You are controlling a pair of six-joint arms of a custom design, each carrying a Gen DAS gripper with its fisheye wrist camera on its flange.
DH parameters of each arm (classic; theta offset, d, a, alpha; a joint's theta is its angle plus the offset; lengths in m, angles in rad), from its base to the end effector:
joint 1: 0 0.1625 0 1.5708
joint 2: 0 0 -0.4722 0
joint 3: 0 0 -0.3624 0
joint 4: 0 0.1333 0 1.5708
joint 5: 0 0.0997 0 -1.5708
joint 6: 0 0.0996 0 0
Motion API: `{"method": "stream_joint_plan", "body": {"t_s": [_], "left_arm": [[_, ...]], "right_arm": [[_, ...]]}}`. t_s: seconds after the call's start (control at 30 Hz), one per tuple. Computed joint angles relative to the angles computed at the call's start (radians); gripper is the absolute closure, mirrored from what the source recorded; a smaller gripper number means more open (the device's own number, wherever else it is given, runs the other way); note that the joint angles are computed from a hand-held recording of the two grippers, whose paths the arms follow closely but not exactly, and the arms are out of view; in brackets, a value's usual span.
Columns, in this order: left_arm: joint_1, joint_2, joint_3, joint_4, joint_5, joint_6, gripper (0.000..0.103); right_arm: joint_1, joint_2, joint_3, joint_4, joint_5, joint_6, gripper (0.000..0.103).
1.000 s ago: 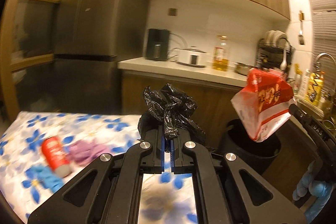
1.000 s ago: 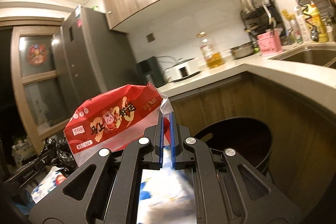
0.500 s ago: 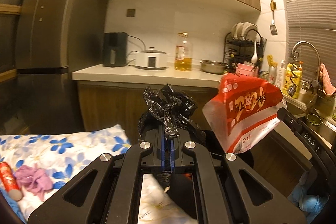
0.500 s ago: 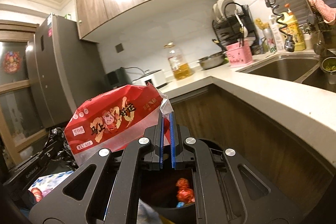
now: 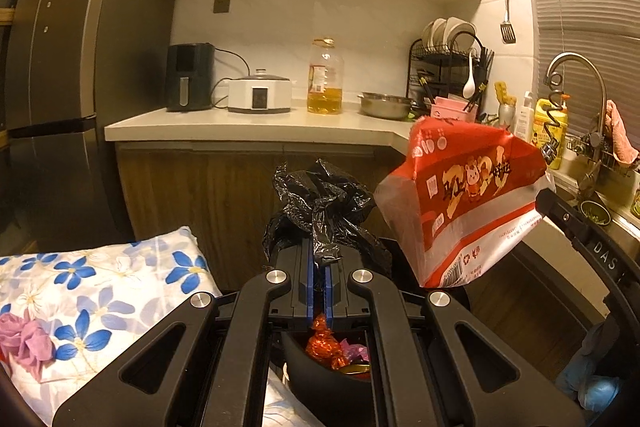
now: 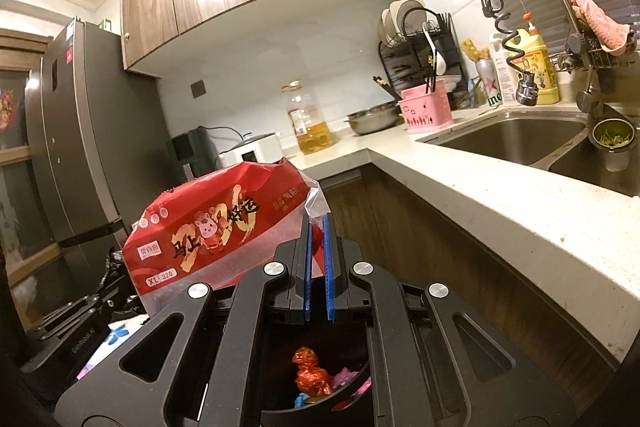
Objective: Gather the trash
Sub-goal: 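Carry the red snack bag and black bag over the black bin with both grippers, then open both grippers to drop the snack bag and black bag into the bin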
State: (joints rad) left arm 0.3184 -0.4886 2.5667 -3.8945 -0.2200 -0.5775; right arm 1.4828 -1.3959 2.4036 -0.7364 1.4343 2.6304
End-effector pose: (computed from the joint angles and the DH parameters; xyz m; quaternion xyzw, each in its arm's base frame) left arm -0.2535 -0.3263 0.0705 0.1842 0.7563 -0.5501 0.3026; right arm 0.1161 -0.3555 0.1986 0.2072 -0.7680 0.5927 0.1263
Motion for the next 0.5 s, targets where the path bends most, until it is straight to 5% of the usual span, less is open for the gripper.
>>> {"method": "stream_joint_plan", "body": {"t_s": [0.5], "left_arm": [[0.067, 0.032, -0.061, -0.085, -0.099, 0.155, 0.098]], "right_arm": [[0.0, 0.022, -0.012, -0.013, 0.019, -0.027, 0.098]]}}
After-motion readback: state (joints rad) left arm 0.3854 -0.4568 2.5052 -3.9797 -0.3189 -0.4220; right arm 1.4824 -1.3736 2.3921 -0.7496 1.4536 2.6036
